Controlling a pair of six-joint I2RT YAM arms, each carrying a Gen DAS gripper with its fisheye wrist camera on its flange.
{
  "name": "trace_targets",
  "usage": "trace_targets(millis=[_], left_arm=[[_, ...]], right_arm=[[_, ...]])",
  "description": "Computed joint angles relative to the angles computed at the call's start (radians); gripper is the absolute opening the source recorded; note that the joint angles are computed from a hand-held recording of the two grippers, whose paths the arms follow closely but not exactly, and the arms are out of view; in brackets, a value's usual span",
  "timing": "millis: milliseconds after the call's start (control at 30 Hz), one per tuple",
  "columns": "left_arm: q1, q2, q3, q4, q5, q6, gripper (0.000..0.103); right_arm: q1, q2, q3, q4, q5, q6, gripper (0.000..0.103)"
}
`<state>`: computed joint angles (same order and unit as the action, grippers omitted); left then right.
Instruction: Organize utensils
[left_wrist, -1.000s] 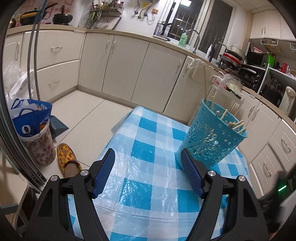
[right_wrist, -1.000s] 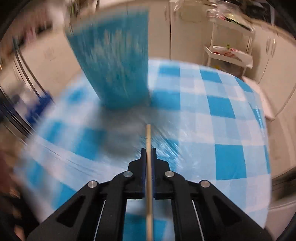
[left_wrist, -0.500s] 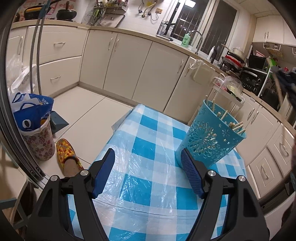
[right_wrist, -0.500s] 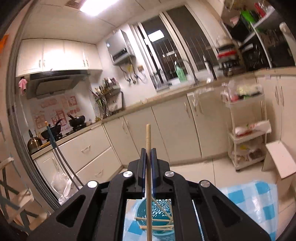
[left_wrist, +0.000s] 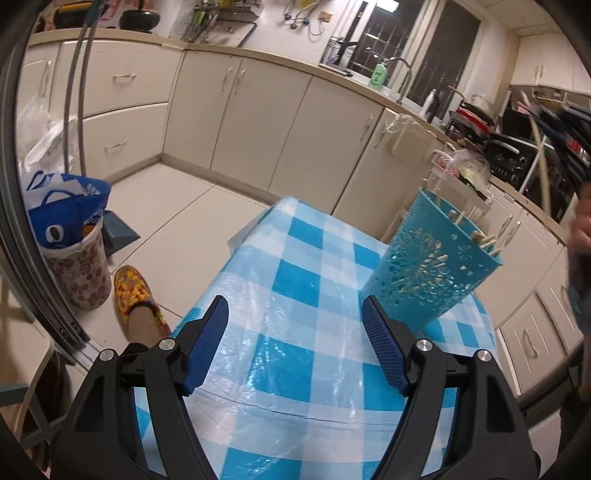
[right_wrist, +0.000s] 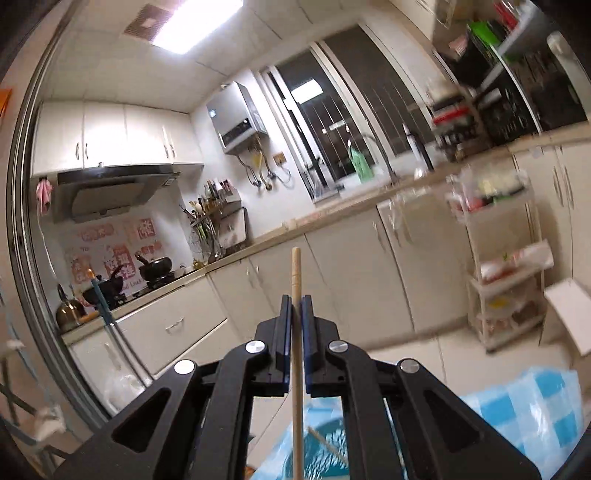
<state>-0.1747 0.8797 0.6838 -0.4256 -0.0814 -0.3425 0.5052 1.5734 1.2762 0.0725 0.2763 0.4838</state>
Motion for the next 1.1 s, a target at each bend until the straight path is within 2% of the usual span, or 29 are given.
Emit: trace_targets(millis=[67,167,333,400,433,533,600,667,867,967,1033,1100], left_arm=[[-0.01,-0.003,0.002,-0.003,-0.004,-0.002,0.071],[-0.012,-0.017,0.009,-0.021,0.0,-0.001,0.072],[-0.003,-0.053,0.024,-0.069,0.004,0.005,0.073],[-0.002,-0.067,0.035,-0.094,0.005,0.007,0.073],[-0.006,-0.075,0.041,-0.107,0.004,0.004,0.073],[-0.032,-0.103,0.075,-0.174,-0.01,-0.003,0.076],[-0.063,-0.126,0.101,-0.22,-0.026,-0.013,0.079],[-0.095,-0.148,0.129,-0.27,-0.044,-0.022,0.084],[-0.303,-0.201,0.252,-0.467,-0.21,-0.078,0.095],[-0.507,-0.187,0.332,-0.616,-0.384,-0.178,0.095],[-0.682,-0.149,0.399,-0.763,-0.515,-0.318,0.095],[-0.876,-0.104,0.457,-0.929,-0.629,-0.514,0.095]], right_arm=[[0.014,0.06,0.03,-0.007,0.036,-0.03,0.006],[0.027,0.133,0.064,-0.081,0.059,-0.048,0.006],[0.072,0.129,0.02,-0.154,0.108,-0.058,0.007],[0.1,0.106,0.001,-0.178,0.139,-0.068,0.014],[0.116,0.094,-0.007,-0.192,0.156,-0.073,0.021],[0.178,0.04,-0.027,-0.264,0.203,-0.085,0.023],[0.207,0.009,-0.032,-0.317,0.218,-0.072,0.029],[0.246,-0.03,-0.04,-0.39,0.247,-0.038,0.045],[0.375,-0.164,-0.054,-0.672,0.306,0.177,0.076],[0.458,-0.24,-0.07,-0.84,0.325,0.341,0.088],[0.539,-0.291,-0.086,-0.963,0.35,0.472,0.089],[0.629,-0.33,-0.097,-1.073,0.37,0.607,0.092]])
